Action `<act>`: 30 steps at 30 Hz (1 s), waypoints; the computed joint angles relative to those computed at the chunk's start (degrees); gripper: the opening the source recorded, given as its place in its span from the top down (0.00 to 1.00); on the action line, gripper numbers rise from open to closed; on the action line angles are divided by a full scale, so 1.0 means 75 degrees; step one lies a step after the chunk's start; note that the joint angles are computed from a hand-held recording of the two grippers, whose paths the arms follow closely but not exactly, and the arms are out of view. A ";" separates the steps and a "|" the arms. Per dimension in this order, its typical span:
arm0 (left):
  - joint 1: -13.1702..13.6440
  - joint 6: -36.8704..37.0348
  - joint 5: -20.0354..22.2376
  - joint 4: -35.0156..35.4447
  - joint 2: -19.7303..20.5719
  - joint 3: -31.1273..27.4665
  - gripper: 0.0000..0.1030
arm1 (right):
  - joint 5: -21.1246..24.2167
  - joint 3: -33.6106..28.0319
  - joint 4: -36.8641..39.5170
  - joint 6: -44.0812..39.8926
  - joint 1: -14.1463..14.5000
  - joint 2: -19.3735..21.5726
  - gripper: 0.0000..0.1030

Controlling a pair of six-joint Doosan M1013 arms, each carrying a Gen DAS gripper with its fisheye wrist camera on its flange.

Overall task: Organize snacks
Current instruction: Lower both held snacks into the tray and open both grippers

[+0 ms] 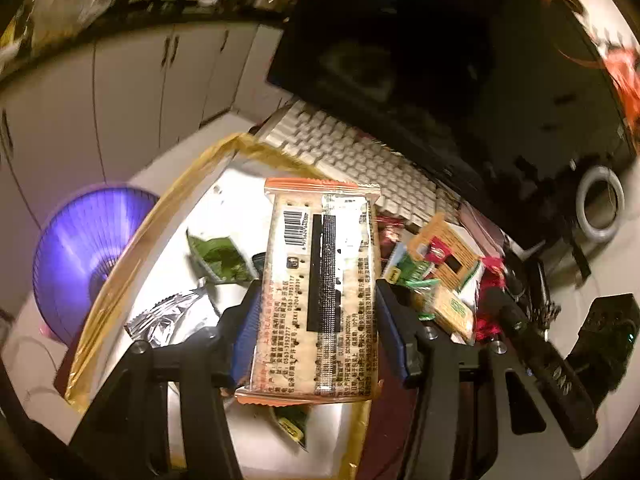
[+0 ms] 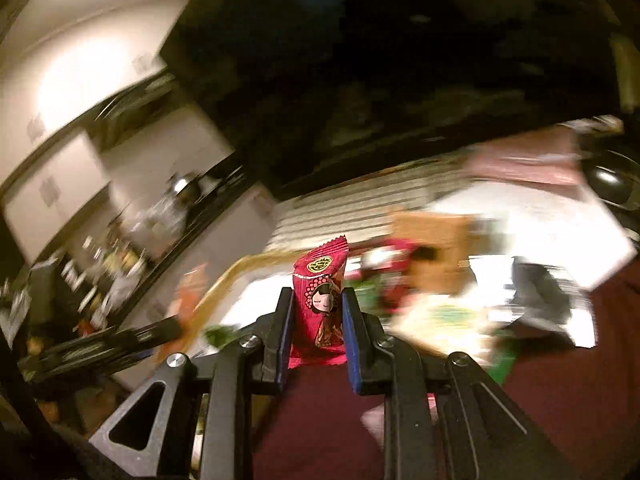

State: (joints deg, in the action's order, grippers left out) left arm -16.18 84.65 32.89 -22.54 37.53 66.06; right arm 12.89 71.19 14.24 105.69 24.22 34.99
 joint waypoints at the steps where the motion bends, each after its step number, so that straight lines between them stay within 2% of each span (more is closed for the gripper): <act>1: 0.0040 0.0087 0.0120 -0.0257 0.0075 -0.0073 0.47 | 0.0290 -0.0297 0.0225 -0.0393 0.0044 0.0163 0.79; 3: 0.0131 0.0361 0.0437 -0.0881 0.0241 -0.0236 0.47 | 0.0865 -0.0949 0.0298 -0.0744 0.0104 0.0536 0.79; 5: 0.0146 0.0115 0.0642 -0.0840 0.0388 -0.0438 0.47 | 0.1663 -0.1740 0.0393 -0.0879 0.0095 0.0997 0.79; 7: 0.0120 -0.0407 0.0815 -0.0211 0.0478 -0.0606 0.47 | 0.2398 -0.2473 0.0710 -0.0956 0.0039 0.1446 0.79; 9: 0.0053 -0.1007 0.1092 0.0760 0.0586 -0.0813 0.47 | 0.2901 -0.3010 0.0379 -0.0565 0.0040 0.1769 0.79; 12: 0.0112 -0.0821 0.1207 0.0711 0.0613 -0.0843 0.47 | 0.3350 -0.3410 0.0322 -0.0523 0.0048 0.2051 0.79; 15: 0.0093 -0.0960 0.1353 0.1051 0.0659 -0.0966 0.47 | 0.3556 -0.3552 -0.0230 -0.0249 0.0158 0.2164 0.79; 19: 0.0088 -0.1091 0.1737 0.1108 0.0817 -0.1284 0.46 | 0.3486 -0.3441 -0.0603 -0.0055 0.0187 0.2097 0.79; 25: 0.0122 -0.1114 0.2104 0.1006 0.0961 -0.1551 0.46 | 0.3353 -0.3269 -0.0298 -0.0177 0.0130 0.2028 0.77; 28: 0.0180 -0.0996 0.2220 0.0666 0.1013 -0.1605 0.44 | 0.3340 -0.3224 -0.0244 -0.0160 0.0122 0.2005 0.77; 30: 0.0216 -0.0908 0.2156 0.0439 0.0999 -0.1552 0.40 | 0.3324 -0.3179 -0.0134 -0.0170 0.0114 0.1979 0.75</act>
State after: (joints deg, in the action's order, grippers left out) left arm -14.56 77.84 49.06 -19.25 45.02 54.42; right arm 37.82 47.35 13.24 104.41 25.07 49.83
